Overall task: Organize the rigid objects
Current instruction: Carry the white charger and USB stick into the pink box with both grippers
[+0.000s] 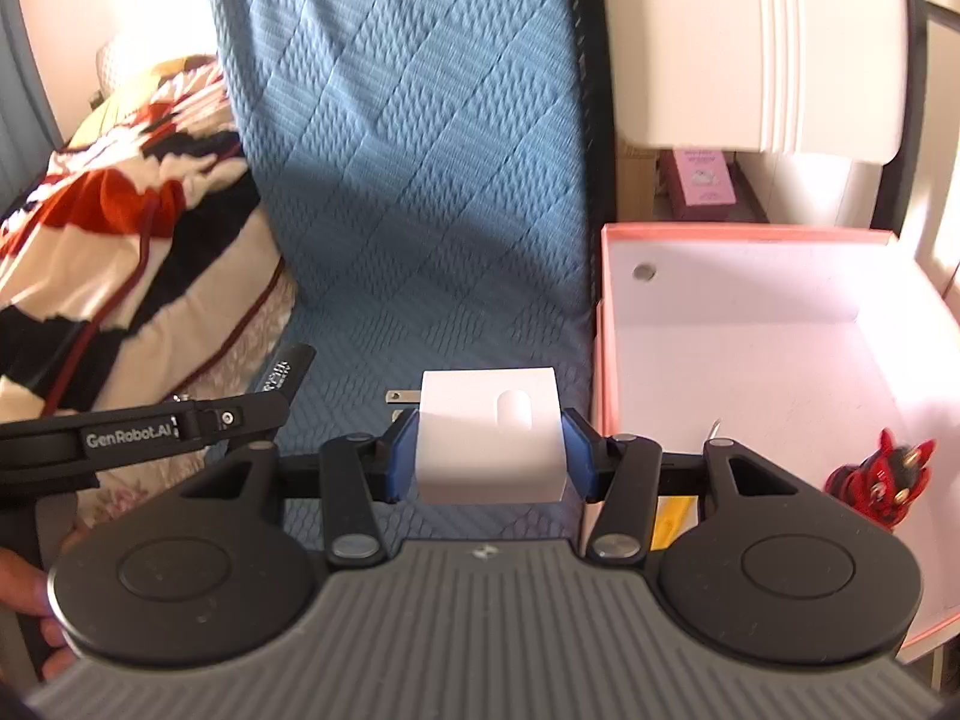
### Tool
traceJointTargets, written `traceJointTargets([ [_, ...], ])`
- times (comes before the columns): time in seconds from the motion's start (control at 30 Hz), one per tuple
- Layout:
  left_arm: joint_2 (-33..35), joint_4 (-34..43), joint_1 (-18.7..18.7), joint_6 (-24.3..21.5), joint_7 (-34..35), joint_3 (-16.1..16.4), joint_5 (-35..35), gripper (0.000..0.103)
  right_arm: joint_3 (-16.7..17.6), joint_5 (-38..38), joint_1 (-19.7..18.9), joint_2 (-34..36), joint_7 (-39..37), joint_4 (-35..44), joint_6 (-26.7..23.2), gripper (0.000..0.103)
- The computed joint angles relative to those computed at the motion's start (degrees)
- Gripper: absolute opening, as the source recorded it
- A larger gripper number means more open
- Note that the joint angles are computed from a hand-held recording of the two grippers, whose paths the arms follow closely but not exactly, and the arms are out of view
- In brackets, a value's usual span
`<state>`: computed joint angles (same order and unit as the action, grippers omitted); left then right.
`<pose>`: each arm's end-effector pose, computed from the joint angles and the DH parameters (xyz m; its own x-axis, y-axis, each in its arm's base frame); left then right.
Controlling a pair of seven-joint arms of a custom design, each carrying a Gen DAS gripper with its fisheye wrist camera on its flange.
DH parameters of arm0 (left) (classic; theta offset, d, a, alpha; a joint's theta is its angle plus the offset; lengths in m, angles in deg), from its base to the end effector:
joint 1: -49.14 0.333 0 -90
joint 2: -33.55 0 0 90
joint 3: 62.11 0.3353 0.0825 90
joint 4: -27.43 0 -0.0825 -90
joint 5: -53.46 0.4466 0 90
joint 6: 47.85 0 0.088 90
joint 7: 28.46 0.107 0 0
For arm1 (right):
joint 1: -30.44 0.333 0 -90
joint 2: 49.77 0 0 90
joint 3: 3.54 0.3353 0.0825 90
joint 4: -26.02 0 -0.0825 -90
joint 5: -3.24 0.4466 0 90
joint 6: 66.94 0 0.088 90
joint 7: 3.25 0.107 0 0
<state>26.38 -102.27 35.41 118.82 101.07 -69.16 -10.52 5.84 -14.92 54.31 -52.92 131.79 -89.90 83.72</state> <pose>0.5614 -0.1560 0.4613 -0.2224 -0.8797 0.4204 -0.7303 -0.1353 -0.6696 0.5322 0.3601 0.5435 0.0884 -0.9768 -0.1951 -0.7886 0.0511 -0.6128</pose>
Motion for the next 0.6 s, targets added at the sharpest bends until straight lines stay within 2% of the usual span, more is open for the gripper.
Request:
traceJointTargets([
  [0.37,1.21,4.03,-4.61,4.41,6.61,-2.94,-6.33,0.024,-0.96,-1.7,-4.03,-6.0,0.24,-2.08,0.41,0.053],
  [0.6,2.17,7.43,-6.86,5.6,4.12,-5.17,-4.8,0.024,-1.32,-0.77,-6.81,-10.0,-1.72,-4.46,0.55,0.053],
])
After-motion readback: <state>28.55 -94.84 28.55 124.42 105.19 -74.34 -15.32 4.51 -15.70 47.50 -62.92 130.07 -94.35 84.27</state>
